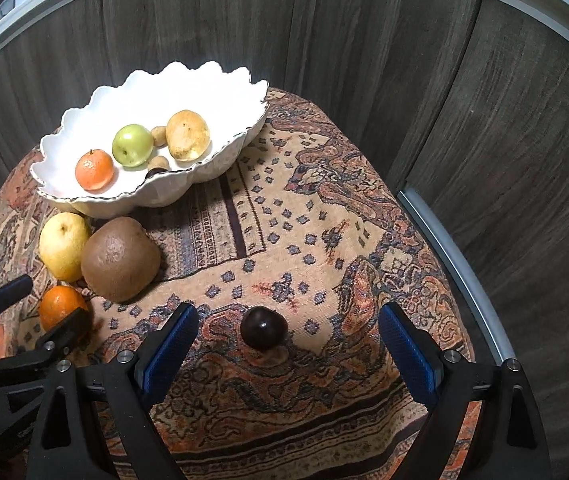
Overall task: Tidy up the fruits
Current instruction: 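Grasp the second orange with the left tool while the right tool grasps the brown kiwi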
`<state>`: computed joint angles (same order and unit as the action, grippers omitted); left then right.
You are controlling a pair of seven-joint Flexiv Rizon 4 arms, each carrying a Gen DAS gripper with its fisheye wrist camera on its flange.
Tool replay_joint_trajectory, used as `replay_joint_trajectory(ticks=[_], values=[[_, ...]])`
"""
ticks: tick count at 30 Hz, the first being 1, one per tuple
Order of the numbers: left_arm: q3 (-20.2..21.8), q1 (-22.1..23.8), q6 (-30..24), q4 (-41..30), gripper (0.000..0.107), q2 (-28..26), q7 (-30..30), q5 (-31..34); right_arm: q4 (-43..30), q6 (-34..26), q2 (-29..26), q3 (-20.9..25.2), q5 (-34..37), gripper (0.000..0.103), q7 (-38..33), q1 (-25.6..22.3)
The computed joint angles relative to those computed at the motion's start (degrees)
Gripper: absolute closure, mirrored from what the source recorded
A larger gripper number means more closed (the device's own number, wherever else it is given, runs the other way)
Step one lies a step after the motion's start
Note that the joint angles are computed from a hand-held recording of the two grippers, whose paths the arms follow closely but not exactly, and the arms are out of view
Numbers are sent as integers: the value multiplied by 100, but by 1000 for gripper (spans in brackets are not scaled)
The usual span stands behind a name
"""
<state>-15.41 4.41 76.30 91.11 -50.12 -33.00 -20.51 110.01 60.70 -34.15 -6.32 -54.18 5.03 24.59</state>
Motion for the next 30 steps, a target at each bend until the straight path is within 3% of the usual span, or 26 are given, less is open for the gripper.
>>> replay_joint_trajectory(ticks=[4, 10, 19, 24, 30], values=[[-93, 54, -25, 73, 60, 16, 144, 27, 14, 48, 5, -4, -16, 11, 5, -15], [-31, 24, -71, 91, 61, 66, 119, -6, 4, 85, 16, -5, -50, 11, -65, -30], [281, -48, -53, 102, 62, 270, -477, -71, -348, 584, -163, 12, 50, 11, -993, -63], [322, 25, 113, 156, 62, 344, -712, -98, -708, 900, -405, 131, 451, 11, -1879, -116], [709, -140, 92, 56, 62, 343, -1272, 27, -1303, 858, -786, 475, 1259, 11, -3326, -227]])
